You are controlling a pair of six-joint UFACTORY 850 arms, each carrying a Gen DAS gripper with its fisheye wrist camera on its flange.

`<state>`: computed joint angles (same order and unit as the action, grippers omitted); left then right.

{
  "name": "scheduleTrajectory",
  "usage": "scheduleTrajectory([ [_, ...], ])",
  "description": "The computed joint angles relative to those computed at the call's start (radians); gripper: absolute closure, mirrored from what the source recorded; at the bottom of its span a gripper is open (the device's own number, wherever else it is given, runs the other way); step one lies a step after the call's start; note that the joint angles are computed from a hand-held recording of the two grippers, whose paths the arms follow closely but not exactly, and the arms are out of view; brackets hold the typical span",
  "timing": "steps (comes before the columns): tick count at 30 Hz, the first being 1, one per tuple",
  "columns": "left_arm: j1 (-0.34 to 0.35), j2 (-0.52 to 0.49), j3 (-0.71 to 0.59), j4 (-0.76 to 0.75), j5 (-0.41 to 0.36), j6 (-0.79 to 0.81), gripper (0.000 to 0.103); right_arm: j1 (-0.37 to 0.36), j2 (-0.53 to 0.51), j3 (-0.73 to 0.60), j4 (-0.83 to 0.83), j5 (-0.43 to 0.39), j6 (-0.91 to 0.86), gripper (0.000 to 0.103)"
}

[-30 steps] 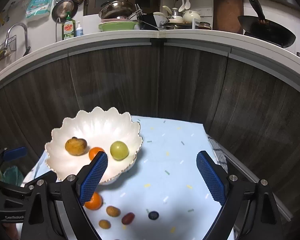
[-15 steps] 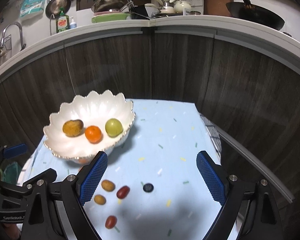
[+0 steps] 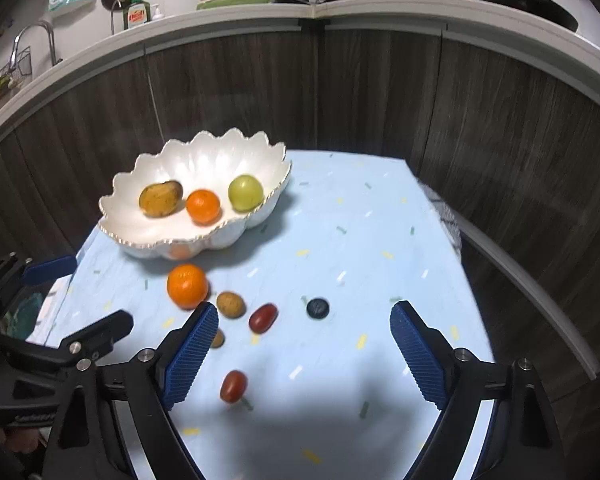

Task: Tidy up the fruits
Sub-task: 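Withdraw both open tools from the bowl toward the remaining fruits, then grasp the mandarin with the left tool while the right tool grasps the red date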

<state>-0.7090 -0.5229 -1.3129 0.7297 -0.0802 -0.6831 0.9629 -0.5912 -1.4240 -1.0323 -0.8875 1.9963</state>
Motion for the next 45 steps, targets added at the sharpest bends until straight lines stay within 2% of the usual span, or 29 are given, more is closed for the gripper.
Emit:
scheduleTrajectory([
  [7,0.01,-0.024,-0.003,0.15,0.004,-0.153,0.016,-0.004,-0.026,-0.013,0.033,0.039,-0.035,0.024],
  [13,0.018,-0.06,-0.04,0.003,0.002,-0.017,0.016,-0.025,-0.047,-0.022,0.044,0.073,-0.053,0.031],
  [21,0.022,-0.123,-0.113,-0.347,-0.023,0.321,0.021,-0.054,-0.064,-0.022,0.045,0.139,-0.081,0.035],
  [35,0.021,-0.219,-0.223,-0.5,-0.085,0.473,0.03,-0.099,-0.105,-0.042,0.077,0.246,-0.167,0.045],
  [39,0.023,-0.241,-0.251,-0.596,-0.101,0.568,0.031,-0.109,-0.116,-0.044,0.099,0.277,-0.194,0.046],
  [45,0.019,-0.264,-0.277,-0.621,-0.12,0.595,0.035,-0.124,-0.125,-0.043,0.12,0.316,-0.203,0.049],
])
